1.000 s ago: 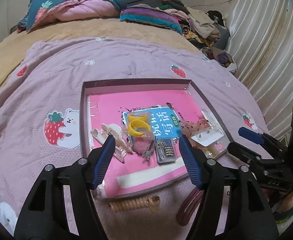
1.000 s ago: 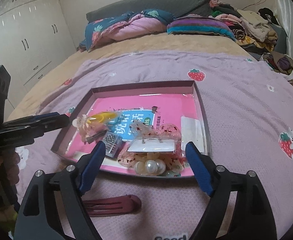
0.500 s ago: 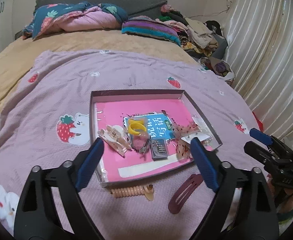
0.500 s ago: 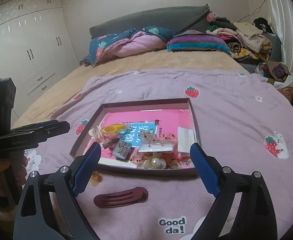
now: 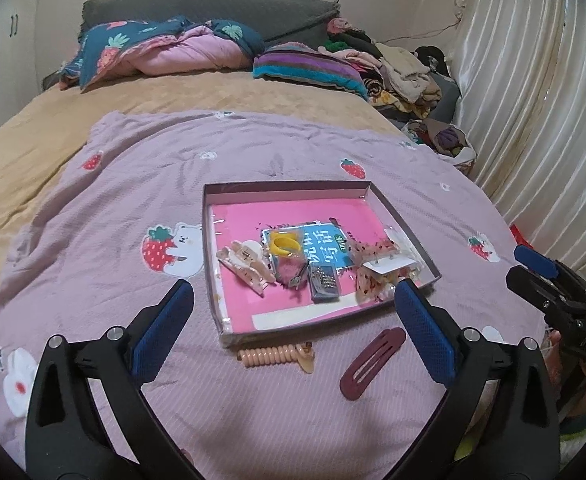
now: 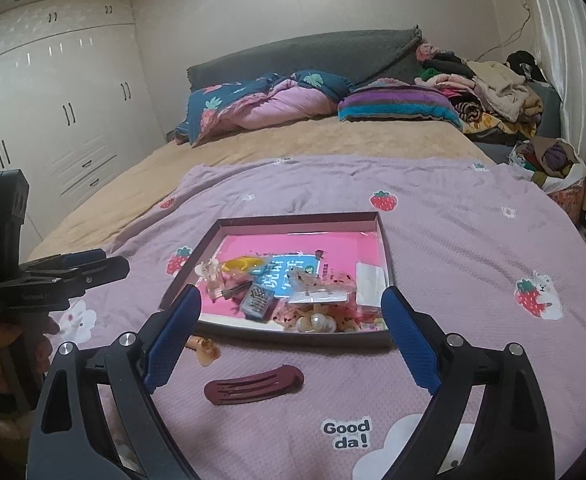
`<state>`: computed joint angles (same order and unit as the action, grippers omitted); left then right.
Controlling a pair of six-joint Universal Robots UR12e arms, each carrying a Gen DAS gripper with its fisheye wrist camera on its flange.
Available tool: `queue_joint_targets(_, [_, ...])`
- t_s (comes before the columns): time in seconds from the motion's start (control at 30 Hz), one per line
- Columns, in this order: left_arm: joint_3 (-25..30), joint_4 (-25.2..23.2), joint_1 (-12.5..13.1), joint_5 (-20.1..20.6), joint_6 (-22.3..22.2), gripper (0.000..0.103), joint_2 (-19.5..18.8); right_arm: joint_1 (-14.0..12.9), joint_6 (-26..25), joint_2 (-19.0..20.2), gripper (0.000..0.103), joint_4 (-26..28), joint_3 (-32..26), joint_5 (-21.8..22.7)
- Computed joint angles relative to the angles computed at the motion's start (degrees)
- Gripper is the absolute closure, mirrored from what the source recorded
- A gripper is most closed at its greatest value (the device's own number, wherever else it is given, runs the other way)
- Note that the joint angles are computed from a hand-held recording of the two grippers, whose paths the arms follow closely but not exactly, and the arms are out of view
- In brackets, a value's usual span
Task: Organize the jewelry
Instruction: 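Withdraw both tools from the box toward the coil tie and snap clip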
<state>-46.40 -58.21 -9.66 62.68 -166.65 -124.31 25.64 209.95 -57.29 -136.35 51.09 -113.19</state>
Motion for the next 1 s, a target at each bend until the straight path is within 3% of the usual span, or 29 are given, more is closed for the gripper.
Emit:
queue_joint_targets(0.5, [-6.0,2.4,0.9,0.7,1.0,0.009,3.5,1.5,-1.0,-1.1,0.012,-0.3,1.5,0.1])
queue_joint_targets(1.0, [-9.7,2.4,1.3,2.8,2.1,0.009,4.9,2.1,-0.7,-0.7,0.012,3.7,2.3,4.0])
